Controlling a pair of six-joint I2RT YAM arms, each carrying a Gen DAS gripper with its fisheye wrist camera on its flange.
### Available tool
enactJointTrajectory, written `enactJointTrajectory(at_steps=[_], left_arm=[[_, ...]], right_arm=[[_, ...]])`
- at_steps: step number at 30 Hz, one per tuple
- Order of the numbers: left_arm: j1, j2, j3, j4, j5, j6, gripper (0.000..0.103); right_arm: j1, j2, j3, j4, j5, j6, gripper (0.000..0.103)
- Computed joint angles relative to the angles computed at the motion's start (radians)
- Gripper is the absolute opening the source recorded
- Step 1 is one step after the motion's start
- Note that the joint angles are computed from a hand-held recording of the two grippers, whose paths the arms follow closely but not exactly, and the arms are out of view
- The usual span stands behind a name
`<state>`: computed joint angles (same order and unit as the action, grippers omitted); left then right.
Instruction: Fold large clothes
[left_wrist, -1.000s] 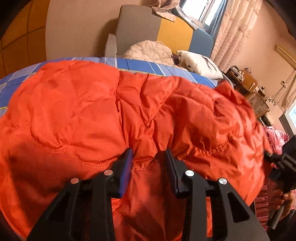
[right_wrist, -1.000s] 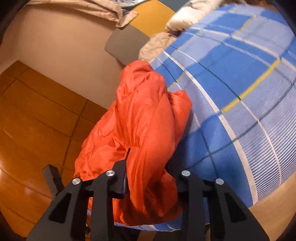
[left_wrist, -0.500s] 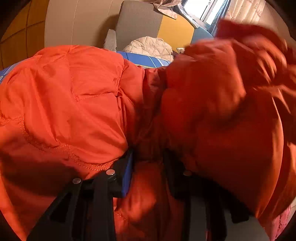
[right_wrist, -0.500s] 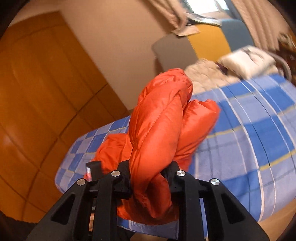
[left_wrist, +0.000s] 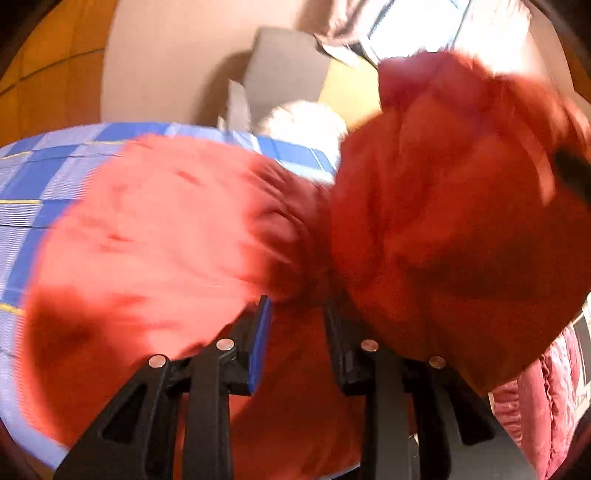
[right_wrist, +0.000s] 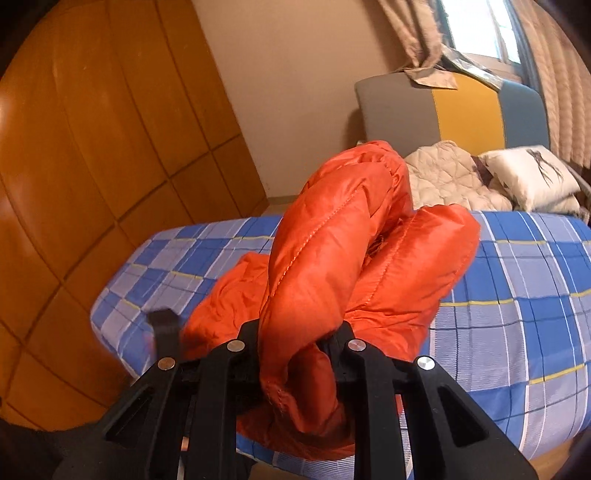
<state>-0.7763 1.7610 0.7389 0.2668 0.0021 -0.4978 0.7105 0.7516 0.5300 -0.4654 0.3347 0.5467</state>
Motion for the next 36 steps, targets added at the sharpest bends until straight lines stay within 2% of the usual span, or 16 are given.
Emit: enactJointTrajectory(at_steps=[6,9,11,14,16,19,20,24,29,32,36], left_arm=[[0.219,-0.276,-0.190,-0.020,0.077,0.073,0.027],[0.350,-0.395,-0.223,-0.070,0.186,0.128,0.027],[0.437,-0.477,-0.238,-0.111,0.297,0.168,0.028],[0.527,-0.576,-0.230,-0.172,0.416,0.210,0.033],[0.557,-0.557,-0.193,-0.168,0.481,0.215,0.039],[0.580,-0.510,-0.113,-0.193,0.580,0.234,0.043],[0.582,-0.468,-0.059,-0.235,0.636,0.264,0.043],[0.517,-0.349,0.114,-0.377,0.639,0.353,0.044],[0.435,-0.127,0.394,-0.624,0.665,0.501,0.058],[0.392,-0.014,0.532,-0.728,0.635,0.532,0.059],[0.357,0.077,0.642,-0.798,0.639,0.536,0.059]], right_arm=[[0.135,0.275,0.074,0.123,0.078,-0.014,0.020],[0.176,0.423,0.117,0.191,0.077,-0.033,0.019],[0.201,0.538,0.153,0.239,0.074,-0.052,0.019],[0.230,0.679,0.207,0.278,0.083,-0.079,0.019],[0.253,0.771,0.246,0.300,0.088,-0.100,0.019],[0.273,0.856,0.282,0.318,0.103,-0.124,0.019],[0.285,0.886,0.294,0.323,0.118,-0.133,0.019],[0.309,0.956,0.329,0.328,0.162,-0.174,0.019],[0.343,1.014,0.348,0.336,0.213,-0.199,0.019],[0.357,1.036,0.352,0.347,0.233,-0.217,0.019],[0.371,1.080,0.381,0.351,0.263,-0.233,0.019]])
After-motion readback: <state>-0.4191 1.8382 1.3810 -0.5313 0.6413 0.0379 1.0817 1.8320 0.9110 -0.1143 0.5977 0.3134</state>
